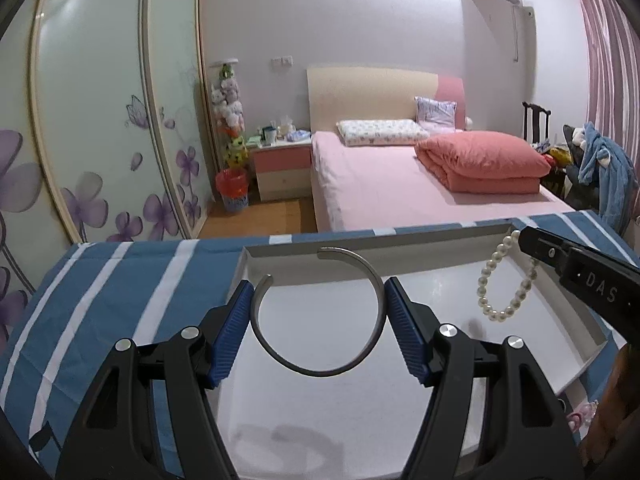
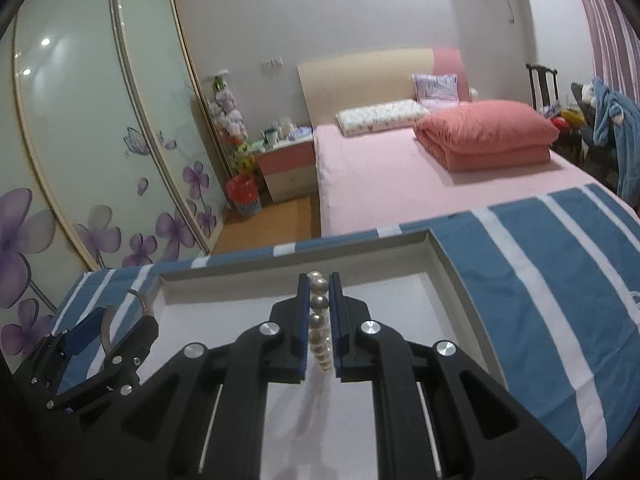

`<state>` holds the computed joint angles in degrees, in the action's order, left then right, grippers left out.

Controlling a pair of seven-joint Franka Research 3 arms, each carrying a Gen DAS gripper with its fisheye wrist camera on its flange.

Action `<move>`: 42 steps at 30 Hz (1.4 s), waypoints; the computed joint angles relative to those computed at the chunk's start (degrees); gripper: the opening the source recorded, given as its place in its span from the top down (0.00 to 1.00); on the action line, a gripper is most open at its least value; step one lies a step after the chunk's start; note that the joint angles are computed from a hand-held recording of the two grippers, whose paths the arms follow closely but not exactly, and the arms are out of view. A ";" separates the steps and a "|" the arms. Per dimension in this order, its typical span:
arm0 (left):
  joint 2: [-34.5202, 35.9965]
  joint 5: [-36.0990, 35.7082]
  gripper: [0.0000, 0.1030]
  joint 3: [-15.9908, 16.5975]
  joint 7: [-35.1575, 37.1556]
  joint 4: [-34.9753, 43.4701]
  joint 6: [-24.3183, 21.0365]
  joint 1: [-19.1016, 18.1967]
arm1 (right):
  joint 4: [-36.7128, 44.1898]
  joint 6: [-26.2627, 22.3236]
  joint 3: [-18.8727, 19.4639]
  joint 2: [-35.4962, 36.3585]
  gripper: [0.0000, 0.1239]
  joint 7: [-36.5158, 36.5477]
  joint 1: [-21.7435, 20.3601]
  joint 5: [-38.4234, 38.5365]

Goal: Organize jewelry
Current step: 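Open the right tool over the tray while the left tool releases the cuff into it, then grasp the pink bead bracelet with the right tool while the left tool reaches the silver hoop bangle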

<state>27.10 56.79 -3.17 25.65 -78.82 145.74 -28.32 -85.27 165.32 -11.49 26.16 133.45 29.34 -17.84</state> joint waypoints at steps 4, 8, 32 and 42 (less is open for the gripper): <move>1.21 -1.74 0.34 -0.20 2.14 1.72 -0.54 0.01 | -0.50 -0.72 0.57 -0.41 0.73 -0.35 -0.50 1.22; -0.13 -1.29 0.32 0.50 1.02 0.44 0.33 0.08 | -3.97 1.52 -2.13 -3.03 0.72 3.46 1.34 -2.36; -30.21 9.86 0.27 -10.43 -18.49 -36.13 2.01 9.78 | -35.63 0.82 2.60 -30.56 0.72 21.12 -1.91 -27.26; -32.39 7.70 0.25 -13.88 -17.24 -40.06 4.81 11.48 | -40.49 -5.32 8.06 -31.66 0.72 9.82 -5.86 -14.19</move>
